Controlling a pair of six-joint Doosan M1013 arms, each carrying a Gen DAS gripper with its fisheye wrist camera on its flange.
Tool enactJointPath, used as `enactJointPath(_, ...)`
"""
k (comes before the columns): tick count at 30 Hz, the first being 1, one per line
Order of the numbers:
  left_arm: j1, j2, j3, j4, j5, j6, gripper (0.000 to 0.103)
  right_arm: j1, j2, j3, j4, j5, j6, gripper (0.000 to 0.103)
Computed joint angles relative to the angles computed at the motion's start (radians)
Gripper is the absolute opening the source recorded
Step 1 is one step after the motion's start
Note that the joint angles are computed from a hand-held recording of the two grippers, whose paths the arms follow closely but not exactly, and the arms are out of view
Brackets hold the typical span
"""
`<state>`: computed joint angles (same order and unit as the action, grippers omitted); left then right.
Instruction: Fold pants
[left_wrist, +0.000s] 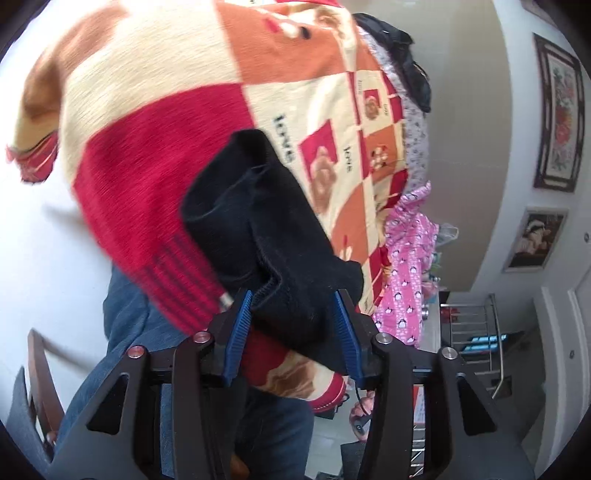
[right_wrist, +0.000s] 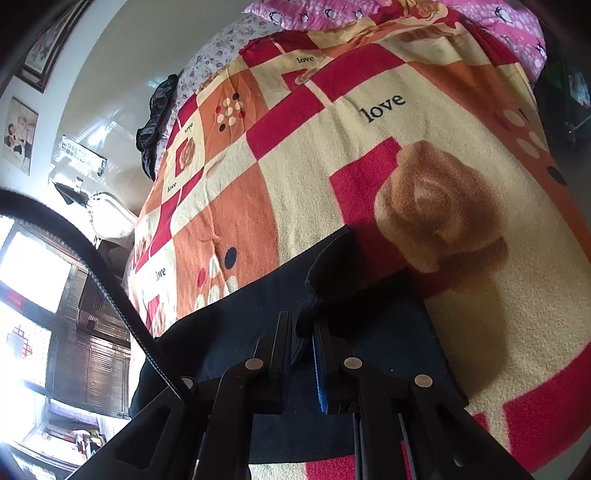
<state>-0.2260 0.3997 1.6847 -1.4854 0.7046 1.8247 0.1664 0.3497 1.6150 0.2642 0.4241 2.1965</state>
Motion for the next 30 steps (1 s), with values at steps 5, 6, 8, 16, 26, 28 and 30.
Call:
enactJointPath(5, -0.013, 0.01, -0.031, 0.112, -0.042, -0.048, 0.007, -0.001, 0.001, -0.003, -0.003, 0.003, -0.005, 0.011)
enactJointPath(6, -0.018, 0.011, -0.047, 0.194, -0.05, -0.096, 0.008, -0.001, 0.002, -0.005, -0.005, 0.006, -0.006, 0.011)
enactJointPath(8, -0.018, 0.016, -0.076, 0.251, -0.046, -0.114, 0.008, -0.005, 0.002, -0.01, -0.004, 0.021, -0.009, 0.01)
enactJointPath(16, 0.042, 0.217, -0.518, 0.43, 0.071, -0.231, 0.008, -0.068, 0.053, -0.239, -0.208, 0.178, 0.12, 0.003)
enactJointPath(26, 0.032, 0.221, -0.496, 0.439, 0.093, -0.224, 0.008, -0.094, -0.025, -0.068, 0.34, 0.11, -0.18, 0.06)
enactJointPath(28, 0.038, 0.211, -0.467, 0.427, 0.085, -0.227, 0.008, -0.092, -0.03, 0.017, 0.468, 0.099, -0.222, 0.06)
enactJointPath(30, 0.042, 0.205, -0.452, 0.433, 0.083, -0.228, 0.008, -0.089, -0.029, 0.078, 0.562, 0.065, -0.262, 0.06)
